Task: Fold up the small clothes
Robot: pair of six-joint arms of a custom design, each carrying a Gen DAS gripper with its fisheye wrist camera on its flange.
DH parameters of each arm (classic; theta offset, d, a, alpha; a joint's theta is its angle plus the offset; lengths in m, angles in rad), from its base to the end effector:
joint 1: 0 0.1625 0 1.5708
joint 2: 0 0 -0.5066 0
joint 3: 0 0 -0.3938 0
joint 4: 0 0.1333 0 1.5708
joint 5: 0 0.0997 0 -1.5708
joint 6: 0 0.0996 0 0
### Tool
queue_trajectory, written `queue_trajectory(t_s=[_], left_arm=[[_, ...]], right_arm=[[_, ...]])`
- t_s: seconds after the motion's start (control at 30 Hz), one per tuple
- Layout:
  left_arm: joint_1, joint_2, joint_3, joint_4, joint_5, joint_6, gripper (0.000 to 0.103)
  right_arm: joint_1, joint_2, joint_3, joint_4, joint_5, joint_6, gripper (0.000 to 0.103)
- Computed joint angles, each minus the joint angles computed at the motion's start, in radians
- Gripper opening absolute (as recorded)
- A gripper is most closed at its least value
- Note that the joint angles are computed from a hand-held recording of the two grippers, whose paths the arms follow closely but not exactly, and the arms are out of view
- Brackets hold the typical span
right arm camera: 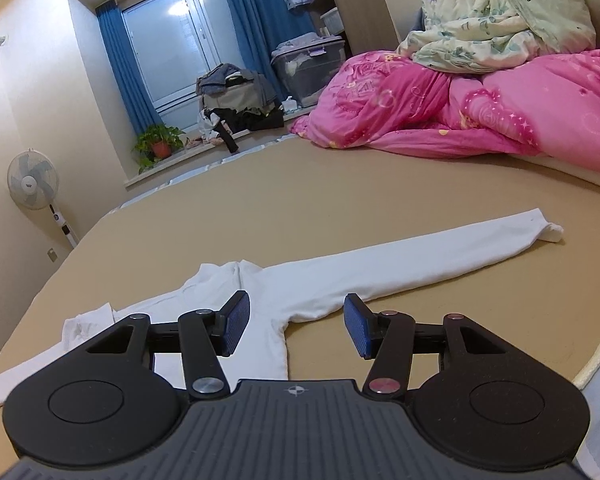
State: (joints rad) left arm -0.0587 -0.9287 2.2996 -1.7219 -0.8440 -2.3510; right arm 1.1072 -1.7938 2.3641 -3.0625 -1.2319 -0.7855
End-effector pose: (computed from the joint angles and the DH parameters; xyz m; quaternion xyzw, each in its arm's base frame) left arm -0.3571 -0.1788 0.0630 -0.0799 0.7887 -0.4841 0.3703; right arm -0.0097 -0.3915 0.4666 0.2155 -0.8595 0.4438 0.1337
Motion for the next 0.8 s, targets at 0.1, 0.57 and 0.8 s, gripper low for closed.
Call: queue_trajectory(t_s=[0.1, 0.57, 0.8], left_arm=[[-0.006, 0.014, -0.028, 0.099, 0.027, -0.025, 0.072], [0.172, -0.156, -0.108, 0.700, 0.200, -0.186, 0.029], [0.270, -0.358, 0.055, 0.661, 0.161, -0.260, 0.025]], right_arm=[[0.002, -0.001, 0.003, -0.007, -0.008, -0.016, 0.054], [0.043, 0.016, 0.039, -0.076, -0.061, -0.066, 0.049], [0.076, 0.047, 0.057, -0.116, -0.079, -0.110, 0.011]])
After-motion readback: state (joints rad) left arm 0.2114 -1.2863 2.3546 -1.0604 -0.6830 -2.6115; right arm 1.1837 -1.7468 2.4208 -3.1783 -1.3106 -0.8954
